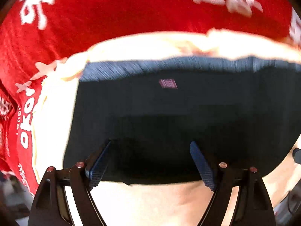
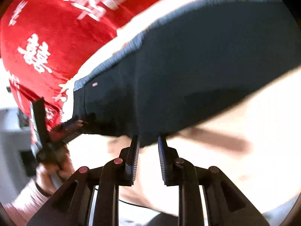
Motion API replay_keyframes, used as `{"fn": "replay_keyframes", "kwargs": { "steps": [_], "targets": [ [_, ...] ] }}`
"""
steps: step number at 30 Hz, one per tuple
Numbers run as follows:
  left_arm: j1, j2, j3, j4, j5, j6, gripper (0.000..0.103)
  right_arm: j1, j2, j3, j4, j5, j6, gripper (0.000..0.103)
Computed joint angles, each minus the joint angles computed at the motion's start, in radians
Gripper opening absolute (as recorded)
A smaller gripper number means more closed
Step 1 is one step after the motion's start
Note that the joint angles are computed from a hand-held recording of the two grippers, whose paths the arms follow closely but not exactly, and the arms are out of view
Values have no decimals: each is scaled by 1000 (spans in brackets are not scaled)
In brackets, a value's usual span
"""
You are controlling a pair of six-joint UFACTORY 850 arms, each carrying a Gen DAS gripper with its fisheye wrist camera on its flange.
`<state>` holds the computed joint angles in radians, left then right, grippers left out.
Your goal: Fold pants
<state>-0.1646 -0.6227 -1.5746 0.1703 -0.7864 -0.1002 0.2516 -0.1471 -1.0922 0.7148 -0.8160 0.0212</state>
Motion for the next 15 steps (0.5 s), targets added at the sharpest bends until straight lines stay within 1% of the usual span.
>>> {"fn": "replay_keyframes", "kwargs": {
  "steps": [3, 4, 6, 7, 9, 10, 12, 14, 15],
  "targets": [
    [31, -34, -84, -57, -44, 60, 85, -19, -41, -89, -131, -25, 27, 23],
    [39, -43, -106, -65, -68, 88, 84, -25, -64, -121, -150, -37, 29, 23],
    [51, -33, -104, -64, -77, 128, 84, -30, -108, -186, -156, -61, 17, 23],
    [61, -36, -111, -34, -69, 157, 85, -27, -132, -224, -151, -69, 3, 23],
    [84, -26, -102, 53, -27, 193, 85, -19, -179, -299, -138, -80, -23, 23],
    [89, -29, -108, 62, -19, 201, 85, -13, -210, -344, -135, -83, -33, 23],
    [111, -68, -164, 35, -21, 226, 84, 5, -274, -426, -137, -92, -37, 23],
    [122, -115, -238, -76, -70, 256, 84, 27, -352, -507, -147, -111, -27, 23],
    [123, -139, -263, -112, -67, 258, 85, 40, -392, -548, -169, -123, -8, 23]
  ]
}}
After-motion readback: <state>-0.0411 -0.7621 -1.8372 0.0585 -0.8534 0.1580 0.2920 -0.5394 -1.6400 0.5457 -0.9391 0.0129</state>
